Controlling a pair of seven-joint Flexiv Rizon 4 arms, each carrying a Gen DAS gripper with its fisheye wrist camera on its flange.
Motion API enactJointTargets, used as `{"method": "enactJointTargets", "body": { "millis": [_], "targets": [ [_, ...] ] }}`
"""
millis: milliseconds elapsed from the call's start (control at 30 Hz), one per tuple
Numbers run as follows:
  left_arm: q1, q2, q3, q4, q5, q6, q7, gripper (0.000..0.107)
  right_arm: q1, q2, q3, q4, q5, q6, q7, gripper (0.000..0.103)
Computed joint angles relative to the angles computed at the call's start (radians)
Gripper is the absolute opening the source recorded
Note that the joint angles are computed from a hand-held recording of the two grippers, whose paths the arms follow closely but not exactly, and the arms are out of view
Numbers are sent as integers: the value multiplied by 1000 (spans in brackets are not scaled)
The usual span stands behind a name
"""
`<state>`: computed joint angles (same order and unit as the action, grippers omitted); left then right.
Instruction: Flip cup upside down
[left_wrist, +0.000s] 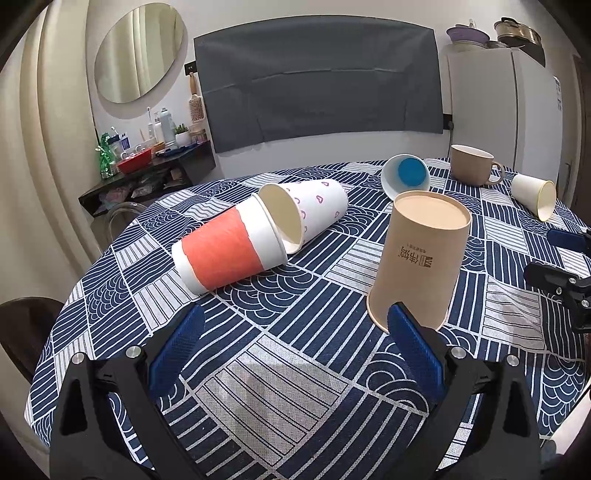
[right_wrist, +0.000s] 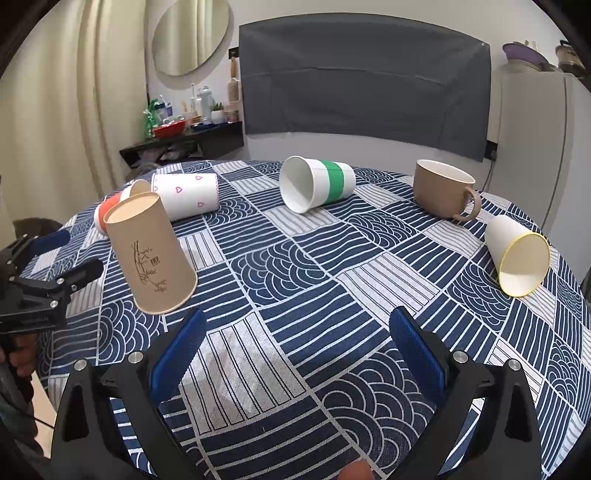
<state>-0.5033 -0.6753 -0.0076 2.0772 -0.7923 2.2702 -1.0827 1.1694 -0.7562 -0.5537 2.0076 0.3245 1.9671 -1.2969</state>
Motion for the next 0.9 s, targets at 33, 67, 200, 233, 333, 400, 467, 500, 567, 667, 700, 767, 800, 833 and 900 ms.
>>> {"method": "enactJointTargets", "body": {
  "millis": [33, 67, 200, 233, 333, 400, 467, 500, 567, 667, 700, 767, 800, 833, 900],
  "targets": [
    [-1, 1, 0, 1, -1, 1, -1, 97, 1, -1, -2, -1, 2, -1, 1, 95],
    [0, 1, 0, 2, 1, 1, -3, 97, 2, -1, -2, -1, 2, -1, 2, 95],
    [2, 2, 0, 4, 7, 1, -6, 97, -1, 1, 1, 0, 0, -1, 2, 95],
    [2, 2, 0, 3, 7, 1, -6, 97, -3, 1, 4, 0, -1, -1, 2, 95],
    [2, 2, 1, 4, 7, 1, -7, 97, -8, 3, 8, 0, -4, -3, 2, 95],
    [5, 3, -1, 5, 13, -1, -10, 97, -10, 4, 11, 0, -5, -3, 3, 95],
    [-1, 3, 3, 4, 5, -2, -4, 97, -9, 4, 9, 0, -5, -5, 4, 95],
    [-6, 1, 6, 3, -1, -2, 0, 97, -7, 3, 7, 0, -4, -6, 5, 95],
    [-10, 0, 7, 1, -6, 0, 9, 97, -9, 3, 10, 0, -6, -5, 7, 95],
    [-10, -2, 6, -1, -7, 3, 16, 97, -7, 3, 7, 1, -7, -6, 9, 95],
    [-10, -2, 5, -1, -7, 4, 17, 97, -6, 3, 7, 1, -7, -5, 9, 95],
    [-9, -3, 3, -2, -6, 6, 16, 97, -3, 1, 4, 2, -6, -5, 9, 95],
    [-12, -4, 4, -3, -13, 8, 19, 97, -3, 1, 4, 2, -7, -5, 9, 95],
    [-12, -5, 3, -3, -15, 8, 20, 97, -2, 1, 5, 3, -7, -4, 9, 95],
    [-3, -2, -2, 0, -4, 5, 14, 97, -3, 2, 5, 3, -8, -6, 9, 95]
  ]
}}
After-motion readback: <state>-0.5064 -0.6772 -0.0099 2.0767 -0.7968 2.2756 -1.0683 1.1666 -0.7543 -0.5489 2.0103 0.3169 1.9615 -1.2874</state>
